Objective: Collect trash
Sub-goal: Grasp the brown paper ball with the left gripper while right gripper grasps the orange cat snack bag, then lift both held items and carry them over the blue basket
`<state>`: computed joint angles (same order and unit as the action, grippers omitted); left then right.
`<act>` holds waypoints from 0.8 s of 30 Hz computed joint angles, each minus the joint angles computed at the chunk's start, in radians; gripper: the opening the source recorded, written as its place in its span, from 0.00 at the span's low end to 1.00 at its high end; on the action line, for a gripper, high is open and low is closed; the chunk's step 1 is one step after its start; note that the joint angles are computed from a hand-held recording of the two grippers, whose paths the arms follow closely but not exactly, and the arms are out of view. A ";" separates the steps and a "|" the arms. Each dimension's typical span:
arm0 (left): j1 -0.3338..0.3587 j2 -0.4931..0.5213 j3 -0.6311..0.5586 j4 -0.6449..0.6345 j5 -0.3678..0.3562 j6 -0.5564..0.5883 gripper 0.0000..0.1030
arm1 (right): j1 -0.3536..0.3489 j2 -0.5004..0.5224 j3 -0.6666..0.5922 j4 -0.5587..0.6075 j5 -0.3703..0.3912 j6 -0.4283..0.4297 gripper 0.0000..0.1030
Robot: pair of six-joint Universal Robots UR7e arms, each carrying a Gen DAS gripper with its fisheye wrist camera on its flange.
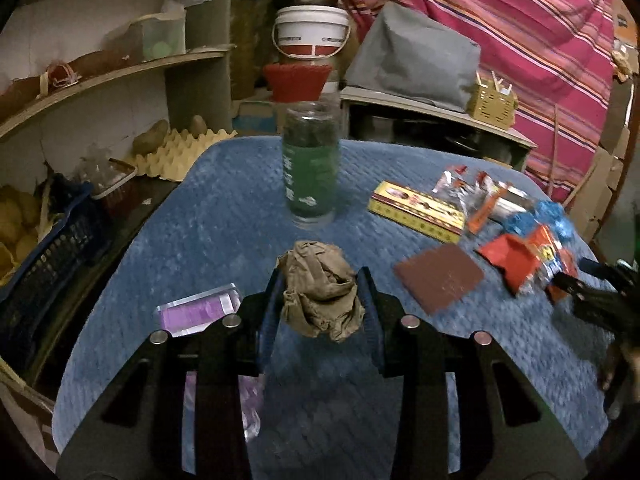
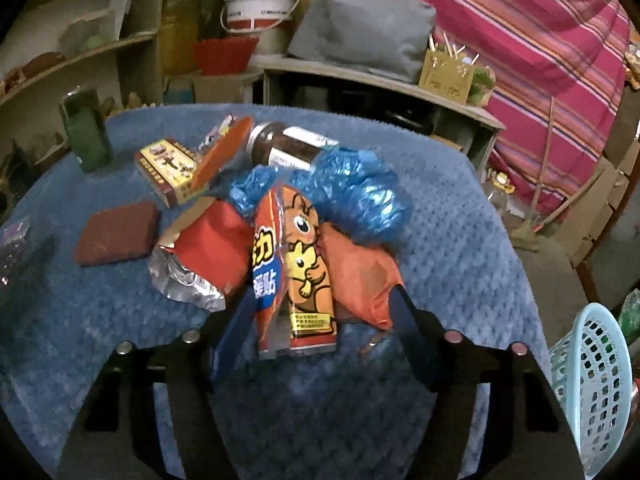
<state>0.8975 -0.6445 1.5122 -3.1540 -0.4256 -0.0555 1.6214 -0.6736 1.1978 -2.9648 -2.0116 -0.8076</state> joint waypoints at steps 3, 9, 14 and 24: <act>0.001 0.003 0.017 -0.002 -0.009 -0.026 0.35 | 0.001 0.010 -0.026 0.042 -0.004 0.021 0.63; 0.019 0.015 0.019 0.006 -0.017 -0.068 0.35 | 0.010 0.038 -0.059 0.055 -0.028 0.006 0.63; 0.025 0.023 0.014 0.004 -0.016 -0.071 0.35 | 0.014 0.062 -0.096 0.092 -0.034 0.006 0.49; 0.027 0.024 0.018 -0.027 -0.018 -0.050 0.35 | 0.007 0.024 -0.047 0.075 0.021 0.026 0.40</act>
